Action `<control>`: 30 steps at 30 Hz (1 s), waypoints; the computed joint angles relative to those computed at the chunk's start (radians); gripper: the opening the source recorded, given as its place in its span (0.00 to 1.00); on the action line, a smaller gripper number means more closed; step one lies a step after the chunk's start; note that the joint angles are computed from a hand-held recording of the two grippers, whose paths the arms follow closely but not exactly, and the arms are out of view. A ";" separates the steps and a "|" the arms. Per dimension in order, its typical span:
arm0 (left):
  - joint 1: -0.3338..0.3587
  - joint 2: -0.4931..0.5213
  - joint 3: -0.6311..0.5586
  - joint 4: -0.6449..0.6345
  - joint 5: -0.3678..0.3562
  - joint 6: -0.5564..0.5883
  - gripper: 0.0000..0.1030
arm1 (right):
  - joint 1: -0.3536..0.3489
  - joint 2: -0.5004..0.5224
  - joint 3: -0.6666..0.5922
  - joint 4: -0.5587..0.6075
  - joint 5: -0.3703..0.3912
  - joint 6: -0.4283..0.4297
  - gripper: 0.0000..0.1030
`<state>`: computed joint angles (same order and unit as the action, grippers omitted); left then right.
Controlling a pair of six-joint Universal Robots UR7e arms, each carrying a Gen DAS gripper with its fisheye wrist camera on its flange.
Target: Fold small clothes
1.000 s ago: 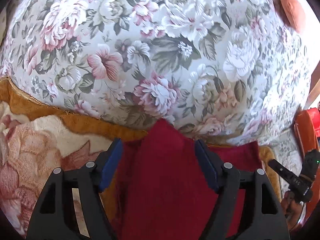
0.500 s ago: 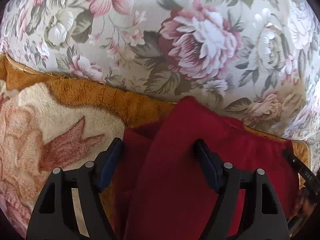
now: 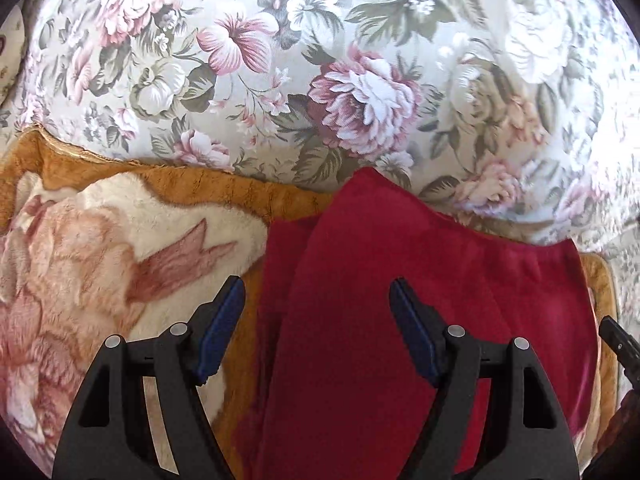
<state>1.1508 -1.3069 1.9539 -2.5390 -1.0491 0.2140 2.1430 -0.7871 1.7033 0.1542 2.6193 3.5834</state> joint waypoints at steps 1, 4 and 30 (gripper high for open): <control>-0.003 -0.019 0.019 -0.005 0.001 0.007 0.72 | 0.012 0.006 0.005 0.007 0.012 0.018 0.36; 0.000 -0.060 0.064 -0.022 0.003 0.026 0.72 | 0.027 0.009 0.036 0.003 0.023 0.059 0.36; 0.089 -0.209 0.120 0.140 -0.095 -0.074 0.72 | 0.006 -0.014 0.170 -0.061 -0.052 0.252 0.42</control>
